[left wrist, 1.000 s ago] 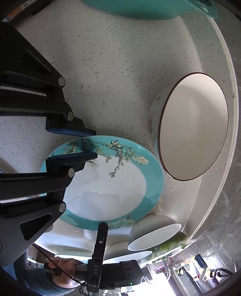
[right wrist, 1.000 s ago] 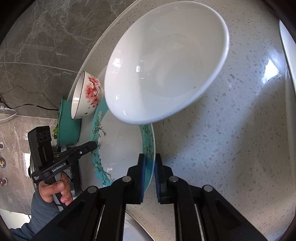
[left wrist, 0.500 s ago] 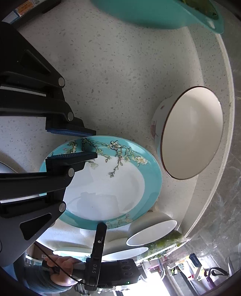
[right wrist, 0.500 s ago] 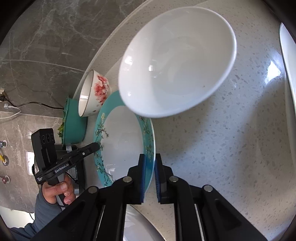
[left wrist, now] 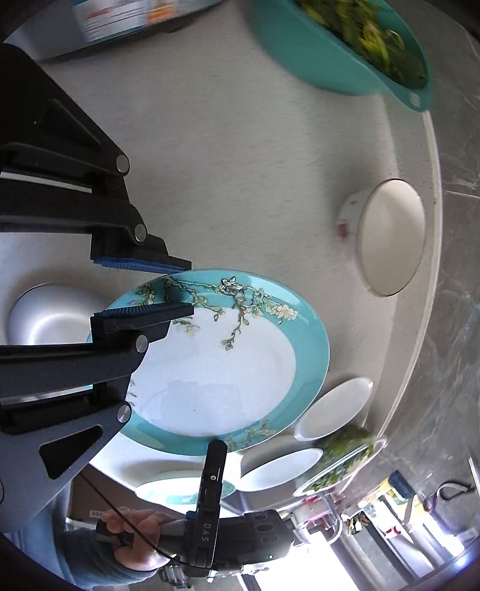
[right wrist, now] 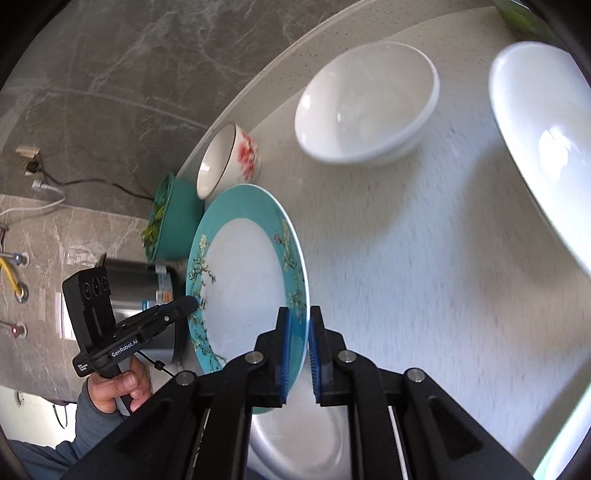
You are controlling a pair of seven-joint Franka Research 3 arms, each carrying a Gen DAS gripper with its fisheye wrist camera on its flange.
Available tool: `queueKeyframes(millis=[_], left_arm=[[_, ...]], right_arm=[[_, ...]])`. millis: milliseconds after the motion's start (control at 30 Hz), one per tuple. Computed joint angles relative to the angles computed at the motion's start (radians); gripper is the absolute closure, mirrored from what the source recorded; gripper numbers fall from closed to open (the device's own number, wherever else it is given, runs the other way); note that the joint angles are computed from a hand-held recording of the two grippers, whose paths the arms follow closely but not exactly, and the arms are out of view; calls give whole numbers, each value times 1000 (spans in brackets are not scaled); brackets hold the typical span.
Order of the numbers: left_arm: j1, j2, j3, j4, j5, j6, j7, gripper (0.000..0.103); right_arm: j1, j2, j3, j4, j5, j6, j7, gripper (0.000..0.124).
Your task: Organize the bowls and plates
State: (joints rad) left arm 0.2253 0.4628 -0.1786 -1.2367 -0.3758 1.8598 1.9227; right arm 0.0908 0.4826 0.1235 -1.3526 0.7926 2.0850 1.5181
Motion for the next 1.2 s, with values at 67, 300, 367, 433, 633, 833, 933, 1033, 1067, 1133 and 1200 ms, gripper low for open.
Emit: queueKeyframes(millis=[67, 300, 367, 433, 633, 833, 933, 1033, 1067, 1133, 1200], left_arm=[[9, -83, 1, -123, -21, 29, 14, 90], [-12, -280, 49, -415, -77, 83, 47, 90], [-26, -321, 62, -475, -86, 105, 59, 90], [-42, -349, 73, -518, -82, 125, 71, 90], [-67, -412, 103, -611, -84, 147, 93, 90], [-90, -441, 117, -672, -54, 191, 105, 89], [-94, -448, 123, -694, -49, 206, 107, 89], [-109, -445, 116, -704, -8, 239, 98, 89], [-112, -452, 114, -716, 1, 256, 103, 89], [-117, -456, 115, -727, 7, 274, 109, 89], [-121, -459, 116, -736, 10, 288, 114, 89]], right_arm=[[-1, -64, 2, -90, 16, 14, -14, 112], [22, -245, -27, -364, 81, 30, -52, 111], [34, -269, -36, -403, 83, 34, -55, 110], [42, -293, -44, -442, 92, 44, -61, 110], [67, -325, -57, -501, 90, 75, -74, 110], [78, -346, -63, -540, 90, 83, -80, 110], [83, -348, -63, -548, 89, 90, -83, 110], [91, -355, -62, -558, 74, 107, -94, 110], [93, -357, -62, -559, 67, 113, -93, 110], [99, -363, -62, -563, 48, 124, -90, 110], [108, -368, -62, -564, 10, 139, -82, 110]])
